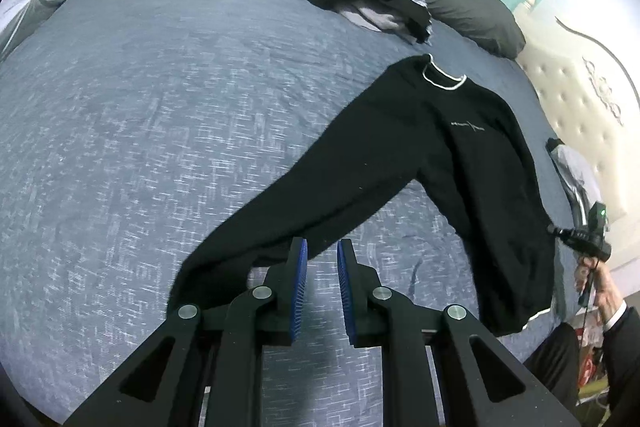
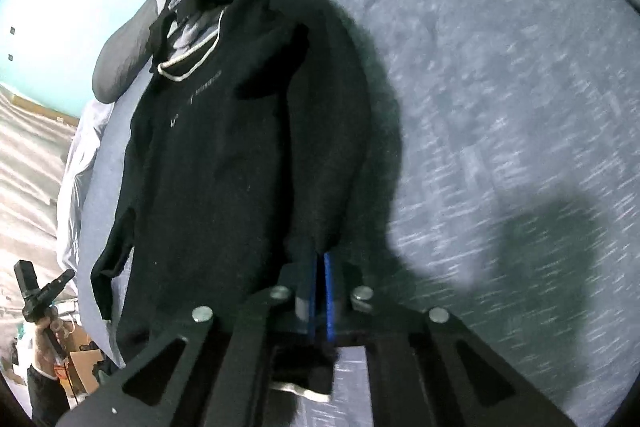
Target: Fold clothes
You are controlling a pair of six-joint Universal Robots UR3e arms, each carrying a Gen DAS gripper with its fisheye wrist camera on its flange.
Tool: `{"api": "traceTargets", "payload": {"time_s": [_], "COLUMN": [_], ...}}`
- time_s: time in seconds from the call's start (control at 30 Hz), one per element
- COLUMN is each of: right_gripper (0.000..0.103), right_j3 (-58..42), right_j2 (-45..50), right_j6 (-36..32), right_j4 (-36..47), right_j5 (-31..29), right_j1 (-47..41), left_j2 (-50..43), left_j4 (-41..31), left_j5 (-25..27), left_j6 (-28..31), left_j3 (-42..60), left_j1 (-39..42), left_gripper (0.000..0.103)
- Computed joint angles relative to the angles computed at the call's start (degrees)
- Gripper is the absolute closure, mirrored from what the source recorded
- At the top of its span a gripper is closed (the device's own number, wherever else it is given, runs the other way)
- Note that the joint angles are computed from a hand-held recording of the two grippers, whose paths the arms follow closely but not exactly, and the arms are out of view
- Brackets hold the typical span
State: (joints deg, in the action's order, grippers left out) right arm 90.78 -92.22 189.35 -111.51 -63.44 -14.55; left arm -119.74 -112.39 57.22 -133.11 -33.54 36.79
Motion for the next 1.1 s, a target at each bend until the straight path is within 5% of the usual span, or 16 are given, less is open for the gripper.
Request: {"api": "traceTargets", "payload": {"time_s": [0.6,0.8,0.87,0.9,0.93,1.1], "right_gripper": [0.101,0.096,0.077,0.059,0.054,0.054], "right_j3": [-39.22,-28.66,-24.09,-21.87,-19.45,-11.31], "right_j2": [18.69,14.35,11.64,10.24,8.41,1.87], "right_j6": [-11.04,-11.23,-11.7,-12.02,-12.63,-17.56], "right_j4": [22.32,17.63,16.29,15.9,16.34,18.58], "right_j5": [-13.34,-11.2,-8.85,-7.47,-5.23,-1.64], "right_j1": [-8.47,-12.5,-14.67,-15.85,-17.36,-20.28], "left_j2": [5.21,5.0,5.01,5.11,5.25,6.65], "left_j4": [7.13,7.82,7.8,7.8,7.87,8.68], "left_j5": [4.48,4.94,4.64,4.5,4.36,3.97], "left_j6": [-2.17,-2.96,-3.12,-3.14,-3.19,-3.53], "left_j3": [-11.66,-11.75,-11.73,-11.86,-12.09,-14.48], "left_j1": [-5.58,-7.9,-8.58,-8.86,-9.15,-10.54], "left_gripper": [0.086,0.086,0.086,0.086,0.086,0.086]}}
